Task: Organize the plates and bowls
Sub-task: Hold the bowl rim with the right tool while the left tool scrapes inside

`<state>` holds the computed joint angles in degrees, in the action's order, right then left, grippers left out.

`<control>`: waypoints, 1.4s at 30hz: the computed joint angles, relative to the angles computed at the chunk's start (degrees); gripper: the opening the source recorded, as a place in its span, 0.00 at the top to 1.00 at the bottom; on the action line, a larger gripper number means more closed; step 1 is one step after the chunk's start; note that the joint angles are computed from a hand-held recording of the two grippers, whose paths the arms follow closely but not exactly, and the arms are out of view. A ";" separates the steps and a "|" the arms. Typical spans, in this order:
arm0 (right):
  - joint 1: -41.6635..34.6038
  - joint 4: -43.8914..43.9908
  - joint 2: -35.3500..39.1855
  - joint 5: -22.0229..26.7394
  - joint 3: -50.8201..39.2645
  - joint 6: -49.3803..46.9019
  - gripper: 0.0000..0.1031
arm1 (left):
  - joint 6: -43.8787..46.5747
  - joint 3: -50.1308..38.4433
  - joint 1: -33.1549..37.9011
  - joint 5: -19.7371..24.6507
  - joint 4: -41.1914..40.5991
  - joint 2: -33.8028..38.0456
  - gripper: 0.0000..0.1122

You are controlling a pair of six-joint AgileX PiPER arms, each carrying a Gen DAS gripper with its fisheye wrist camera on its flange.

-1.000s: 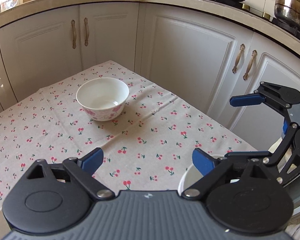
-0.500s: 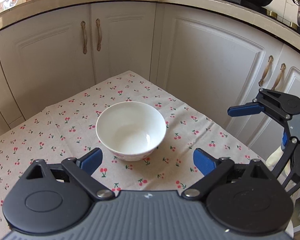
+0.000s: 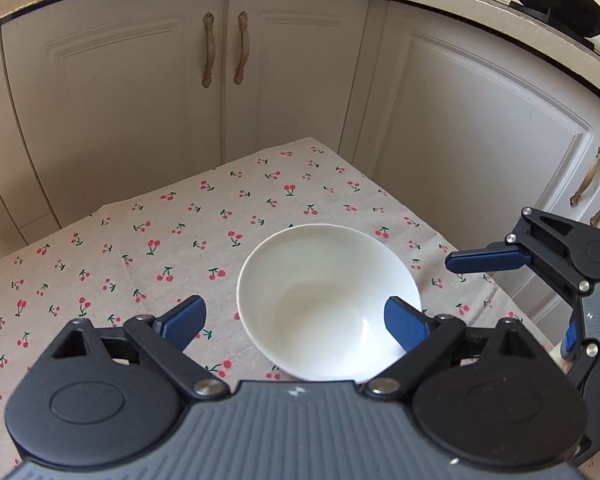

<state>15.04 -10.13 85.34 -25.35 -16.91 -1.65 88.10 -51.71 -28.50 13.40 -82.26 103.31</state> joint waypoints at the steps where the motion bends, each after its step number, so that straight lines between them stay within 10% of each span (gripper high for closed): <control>1: -0.33 -1.01 1.03 -0.70 -0.52 0.74 0.00 | -0.47 -0.67 0.07 0.03 0.57 0.83 0.17; 26: -1.37 -4.25 9.73 -3.06 -6.31 2.01 0.10 | -4.16 -5.04 -0.39 1.33 4.73 5.22 0.38; 42: 5.50 4.19 -7.22 10.99 -2.22 0.86 0.10 | -12.09 3.68 -3.91 -0.26 12.54 -6.17 0.39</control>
<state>20.53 -5.94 78.12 -14.36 -19.13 -0.79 76.00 -48.04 -32.41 13.14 -69.72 97.14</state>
